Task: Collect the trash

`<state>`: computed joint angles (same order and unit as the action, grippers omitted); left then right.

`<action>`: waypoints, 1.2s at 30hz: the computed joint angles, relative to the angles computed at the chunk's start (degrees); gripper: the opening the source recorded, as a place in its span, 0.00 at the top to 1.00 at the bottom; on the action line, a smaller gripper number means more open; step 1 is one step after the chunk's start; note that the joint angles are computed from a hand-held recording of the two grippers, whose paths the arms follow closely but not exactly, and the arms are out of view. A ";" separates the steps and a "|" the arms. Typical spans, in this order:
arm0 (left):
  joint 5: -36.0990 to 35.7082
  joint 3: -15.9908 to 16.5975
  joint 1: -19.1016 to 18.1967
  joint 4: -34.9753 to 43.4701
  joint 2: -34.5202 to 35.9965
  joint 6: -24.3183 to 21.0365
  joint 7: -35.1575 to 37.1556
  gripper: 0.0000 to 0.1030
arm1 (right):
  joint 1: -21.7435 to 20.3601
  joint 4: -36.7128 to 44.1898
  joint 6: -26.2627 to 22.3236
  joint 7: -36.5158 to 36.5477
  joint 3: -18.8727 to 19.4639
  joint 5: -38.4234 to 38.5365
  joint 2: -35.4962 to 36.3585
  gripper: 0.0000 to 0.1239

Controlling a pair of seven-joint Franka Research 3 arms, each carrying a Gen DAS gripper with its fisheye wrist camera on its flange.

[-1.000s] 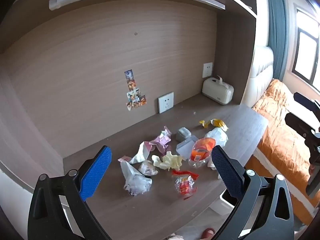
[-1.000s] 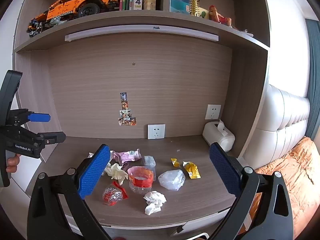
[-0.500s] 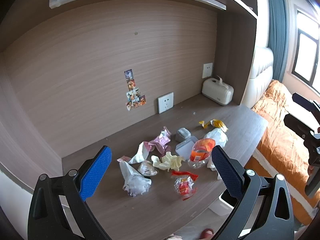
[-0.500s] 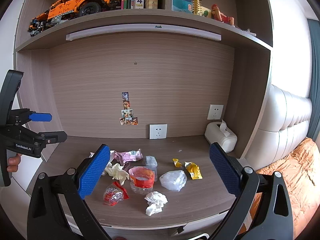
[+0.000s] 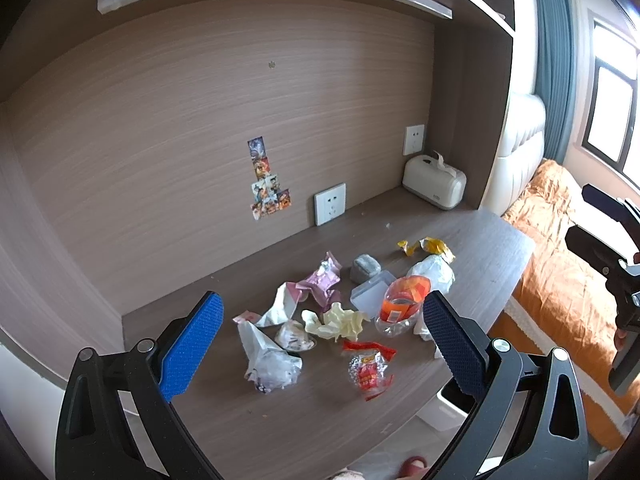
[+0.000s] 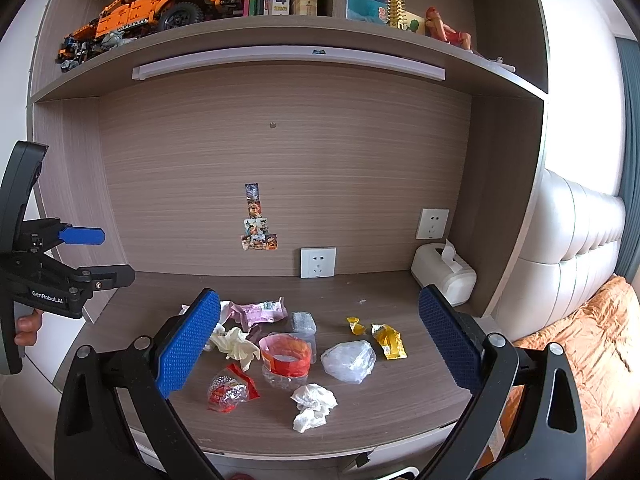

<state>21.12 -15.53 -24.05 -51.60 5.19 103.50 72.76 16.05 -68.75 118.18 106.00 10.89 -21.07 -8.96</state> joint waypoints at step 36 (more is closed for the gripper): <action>-2.64 0.46 2.15 -3.28 -2.09 2.34 0.40 0.04 | 2.36 2.86 -1.47 0.06 -0.45 -1.20 2.74 0.20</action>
<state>18.48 -15.07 -21.90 -54.88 3.10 105.84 73.17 18.41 -65.89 116.71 106.06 10.44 -22.27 -6.21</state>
